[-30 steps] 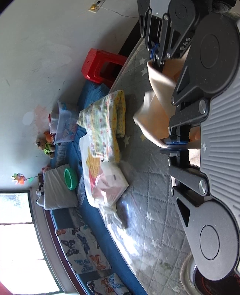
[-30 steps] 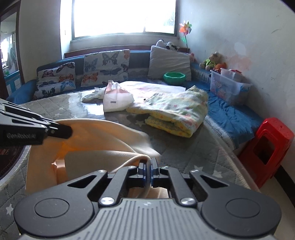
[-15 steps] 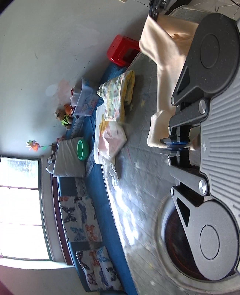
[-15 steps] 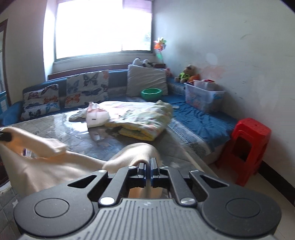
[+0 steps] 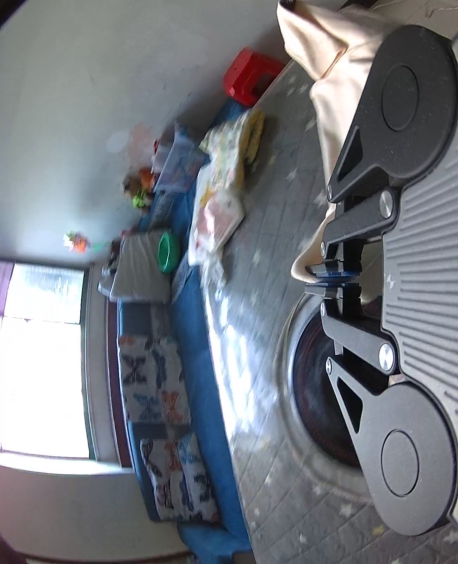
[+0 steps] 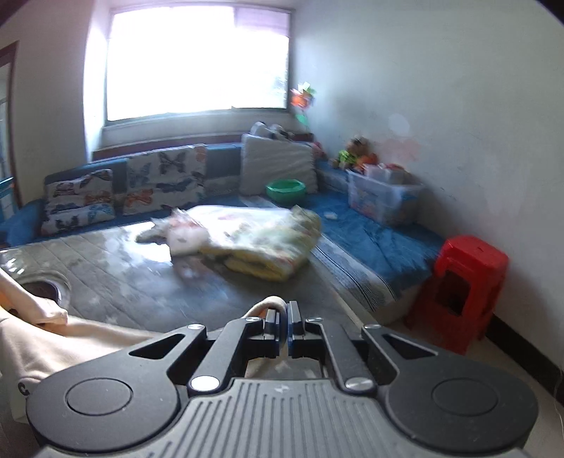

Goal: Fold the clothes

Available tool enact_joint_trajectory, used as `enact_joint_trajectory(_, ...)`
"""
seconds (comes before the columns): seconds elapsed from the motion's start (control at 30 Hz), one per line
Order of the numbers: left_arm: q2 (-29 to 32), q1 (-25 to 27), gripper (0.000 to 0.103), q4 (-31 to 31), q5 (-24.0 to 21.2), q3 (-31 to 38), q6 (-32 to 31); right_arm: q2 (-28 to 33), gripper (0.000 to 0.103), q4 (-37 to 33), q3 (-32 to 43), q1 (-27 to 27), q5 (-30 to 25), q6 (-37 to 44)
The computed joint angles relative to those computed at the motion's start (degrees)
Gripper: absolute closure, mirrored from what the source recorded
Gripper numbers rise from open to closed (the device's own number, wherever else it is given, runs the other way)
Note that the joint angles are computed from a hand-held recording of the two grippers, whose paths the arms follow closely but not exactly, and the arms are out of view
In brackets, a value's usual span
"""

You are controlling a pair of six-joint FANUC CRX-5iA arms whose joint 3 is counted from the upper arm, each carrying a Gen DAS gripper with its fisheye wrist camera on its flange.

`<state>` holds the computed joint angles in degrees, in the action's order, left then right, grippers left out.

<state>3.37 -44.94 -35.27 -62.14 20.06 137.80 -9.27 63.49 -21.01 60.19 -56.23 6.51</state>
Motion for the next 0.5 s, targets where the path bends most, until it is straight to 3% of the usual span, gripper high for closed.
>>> enact_joint_trajectory(0.23, -0.47, 3.24, 0.100, -6.71, -5.10, 4.65, 0.33, 10.06, 0.100, 3.42, 12.58, -5.96, 11.07, 4.45)
enact_joint_trajectory(0.5, -5.59, 4.73, 0.100, -17.30, -10.01, 7.77, 2.63, 19.69, 0.100, 10.97, 25.17, -9.72, 21.63, 0.48)
